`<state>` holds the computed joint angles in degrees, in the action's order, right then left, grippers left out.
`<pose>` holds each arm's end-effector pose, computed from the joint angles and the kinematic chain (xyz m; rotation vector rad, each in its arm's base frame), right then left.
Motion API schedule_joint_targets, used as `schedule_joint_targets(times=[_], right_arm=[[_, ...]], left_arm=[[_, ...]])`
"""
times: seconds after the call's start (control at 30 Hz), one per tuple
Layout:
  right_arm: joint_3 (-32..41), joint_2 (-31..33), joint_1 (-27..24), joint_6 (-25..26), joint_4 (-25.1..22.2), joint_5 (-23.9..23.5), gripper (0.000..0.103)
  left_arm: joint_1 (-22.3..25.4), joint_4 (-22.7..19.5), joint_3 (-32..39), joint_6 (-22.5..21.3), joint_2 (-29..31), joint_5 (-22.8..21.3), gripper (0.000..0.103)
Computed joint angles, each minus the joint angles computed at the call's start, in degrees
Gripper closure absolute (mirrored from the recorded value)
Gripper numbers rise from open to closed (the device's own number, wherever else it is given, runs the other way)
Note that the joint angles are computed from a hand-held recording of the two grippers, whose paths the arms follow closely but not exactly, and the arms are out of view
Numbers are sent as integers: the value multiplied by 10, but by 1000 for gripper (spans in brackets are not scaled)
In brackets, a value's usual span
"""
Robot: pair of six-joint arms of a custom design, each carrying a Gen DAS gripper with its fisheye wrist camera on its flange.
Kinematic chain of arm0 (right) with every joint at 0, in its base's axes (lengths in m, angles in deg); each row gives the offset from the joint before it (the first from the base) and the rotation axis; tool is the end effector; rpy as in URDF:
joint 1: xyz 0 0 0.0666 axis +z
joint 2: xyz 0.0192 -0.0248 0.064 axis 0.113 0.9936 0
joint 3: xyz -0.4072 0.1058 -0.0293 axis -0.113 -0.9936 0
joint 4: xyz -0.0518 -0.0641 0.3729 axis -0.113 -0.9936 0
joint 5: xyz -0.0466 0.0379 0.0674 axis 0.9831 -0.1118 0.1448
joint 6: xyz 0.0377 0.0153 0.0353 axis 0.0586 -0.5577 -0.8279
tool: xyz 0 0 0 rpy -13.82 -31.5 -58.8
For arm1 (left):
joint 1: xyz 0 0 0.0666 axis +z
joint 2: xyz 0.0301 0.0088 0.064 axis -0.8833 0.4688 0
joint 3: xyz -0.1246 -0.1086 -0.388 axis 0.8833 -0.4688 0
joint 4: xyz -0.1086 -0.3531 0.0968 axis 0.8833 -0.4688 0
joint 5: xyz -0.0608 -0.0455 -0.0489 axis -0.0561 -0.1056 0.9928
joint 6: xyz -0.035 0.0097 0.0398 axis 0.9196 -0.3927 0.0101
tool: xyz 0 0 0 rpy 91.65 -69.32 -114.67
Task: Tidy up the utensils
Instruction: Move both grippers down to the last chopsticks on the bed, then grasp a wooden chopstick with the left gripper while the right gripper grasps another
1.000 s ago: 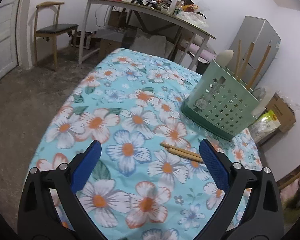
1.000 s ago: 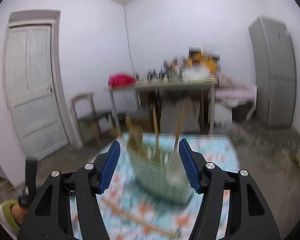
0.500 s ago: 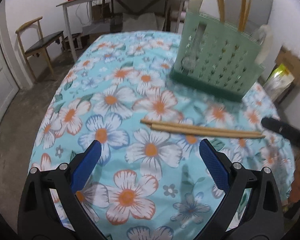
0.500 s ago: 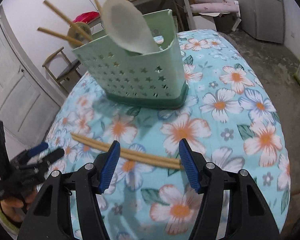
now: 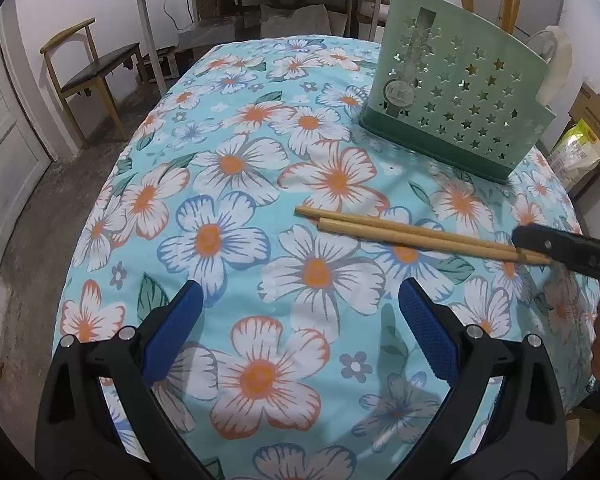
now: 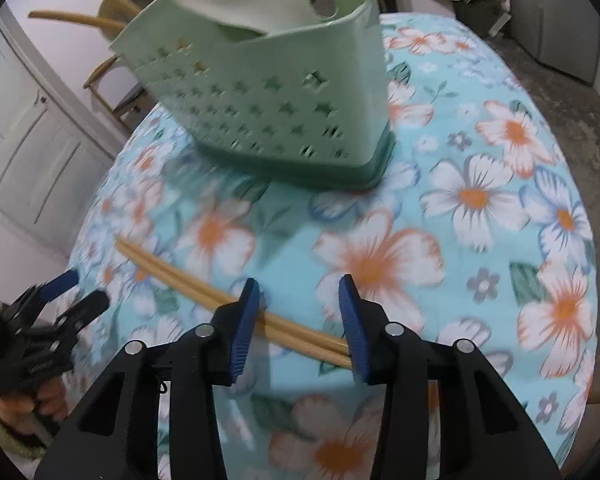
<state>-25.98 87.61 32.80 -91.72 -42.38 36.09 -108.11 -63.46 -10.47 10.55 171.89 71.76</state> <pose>0.3534 0.1722 0.3443 0.2849 2.6002 0.3480 0.3763 -0.3795 0.3317 0.4003 2.5334 -0.1651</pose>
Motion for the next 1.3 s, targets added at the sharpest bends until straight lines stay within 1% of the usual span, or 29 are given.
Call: schedule_joint_targets(times=[0.27, 0.4, 0.43, 0.5, 0.57, 0.6, 0.63, 0.67, 0.7, 0.73, 0.8, 0.87, 0.9, 0.93, 0.97, 1.07, 1.13, 1.2, 1.3], right_arm=[[-1, -12, 33, 1, -36, -31, 70], [2, -11, 50, -4, -47, -42, 76], [2, -11, 55, -7, -47, -47, 77], [2, -12, 64, -16, -41, -58, 83], [-3, -16, 71, -27, -31, -72, 88], [-6, -17, 73, -34, -24, -79, 90], [-8, -19, 75, -39, -20, -84, 91], [-10, -20, 78, -44, -14, -88, 91], [-12, -21, 82, -49, -9, -90, 92], [-10, -17, 87, -53, -7, -84, 92], [-8, -17, 91, -55, -9, -74, 92], [-7, -19, 92, -57, -16, -57, 93], [-5, -21, 93, -56, -25, -42, 94], [0, -20, 94, -54, -40, -22, 94], [1, -21, 93, -54, -47, -12, 94], [-4, -26, 86, -59, -44, -11, 94], [-7, -28, 86, -59, -40, -7, 94], [-10, -30, 86, -61, -38, -5, 94], [-14, -29, 87, -66, -32, -3, 94]], left_arm=[[8, 5, -7, 4, -1, 7, 8], [13, 11, -13, 4, -5, 13, 9], [15, 17, -16, 4, -8, 15, 9], [20, 39, -29, 3, -19, 31, 9], [26, 65, -42, 5, -29, 59, 9], [30, 81, -49, 8, -35, 80, 10], [33, 94, -54, 11, -39, 99, 13], [37, 106, -58, 18, -41, 126, 20], [40, 110, -59, 24, -41, 144, 27], [43, 114, -58, 34, -39, 167, 30], [47, 118, -55, 50, -32, 208, 45], [49, 121, -46, 57, -19, 247, 52], [50, 119, -43, 62, -14, 256, 57], [51, 116, -36, 75, -5, 271, 59], [52, 118, -34, 85, 0, 282, 62], [54, 128, -26, 104, 11, 307, 67], [54, 132, -19, 114, 19, 326, 68], [52, 127, -8, 126, 29, 333, 72], [53, 117, 7, 146, 44, 330, 78]])
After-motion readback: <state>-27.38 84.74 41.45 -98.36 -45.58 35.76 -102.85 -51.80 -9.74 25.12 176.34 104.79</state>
